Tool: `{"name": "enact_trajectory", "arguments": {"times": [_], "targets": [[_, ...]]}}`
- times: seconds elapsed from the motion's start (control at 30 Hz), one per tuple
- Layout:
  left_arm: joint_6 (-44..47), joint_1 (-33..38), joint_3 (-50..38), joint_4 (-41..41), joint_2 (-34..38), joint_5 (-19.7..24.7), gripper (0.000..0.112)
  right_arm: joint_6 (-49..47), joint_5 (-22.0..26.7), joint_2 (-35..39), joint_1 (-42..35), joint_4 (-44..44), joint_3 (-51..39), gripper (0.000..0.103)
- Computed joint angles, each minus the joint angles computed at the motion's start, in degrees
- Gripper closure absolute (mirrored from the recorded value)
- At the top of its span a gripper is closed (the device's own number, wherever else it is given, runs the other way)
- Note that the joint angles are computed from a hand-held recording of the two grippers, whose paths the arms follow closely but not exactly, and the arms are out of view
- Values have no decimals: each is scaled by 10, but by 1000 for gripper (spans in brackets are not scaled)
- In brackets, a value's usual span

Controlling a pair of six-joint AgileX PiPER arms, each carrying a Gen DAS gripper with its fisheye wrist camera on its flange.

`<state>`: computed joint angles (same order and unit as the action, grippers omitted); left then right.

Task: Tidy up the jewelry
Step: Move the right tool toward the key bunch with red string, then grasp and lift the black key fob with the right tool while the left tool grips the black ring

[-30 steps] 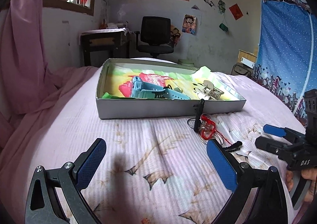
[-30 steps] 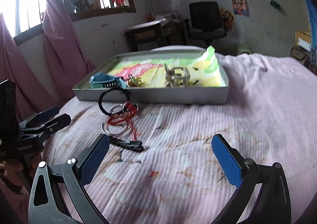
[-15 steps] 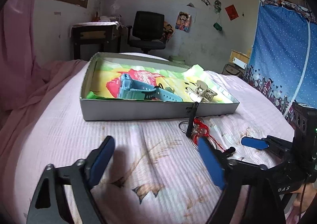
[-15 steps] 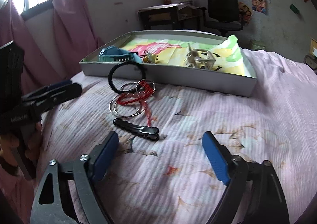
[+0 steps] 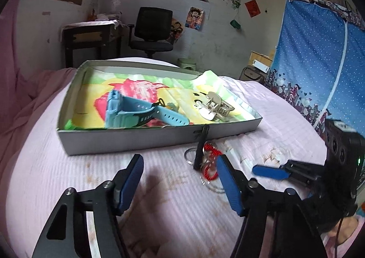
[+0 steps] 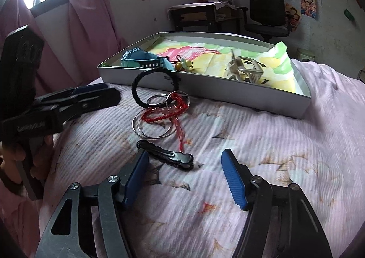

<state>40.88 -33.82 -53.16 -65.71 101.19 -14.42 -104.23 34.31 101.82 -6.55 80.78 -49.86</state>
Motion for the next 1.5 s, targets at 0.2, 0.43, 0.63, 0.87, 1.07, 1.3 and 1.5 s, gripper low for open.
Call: {"name": "enact_trajectory", "arguments": {"times": [0.2,0.43,0.63,0.87,1.07,1.3,1.5], "targets": [[-76,24,-26,87,23,55,70,-12,17,6,2,-1,0,70],[-213,28,-32,235,31,68,97,-40,8,-10,6,19,24,77],[-142,21,-38,167,35,65,106,-54,9,-24,0,32,43,84],[-195,13,-13,212,23,36,106,-68,15,-32,-5,43,56,88],[-214,-4,26,214,-4,-4,106,-78,41,-38,-24,48,63,89],[-161,-26,55,153,-34,-24,106,-41,75,-45,-58,1,47,89],[-60,-49,70,59,-53,-42,106,-18,78,-49,-80,-12,34,89]]}}
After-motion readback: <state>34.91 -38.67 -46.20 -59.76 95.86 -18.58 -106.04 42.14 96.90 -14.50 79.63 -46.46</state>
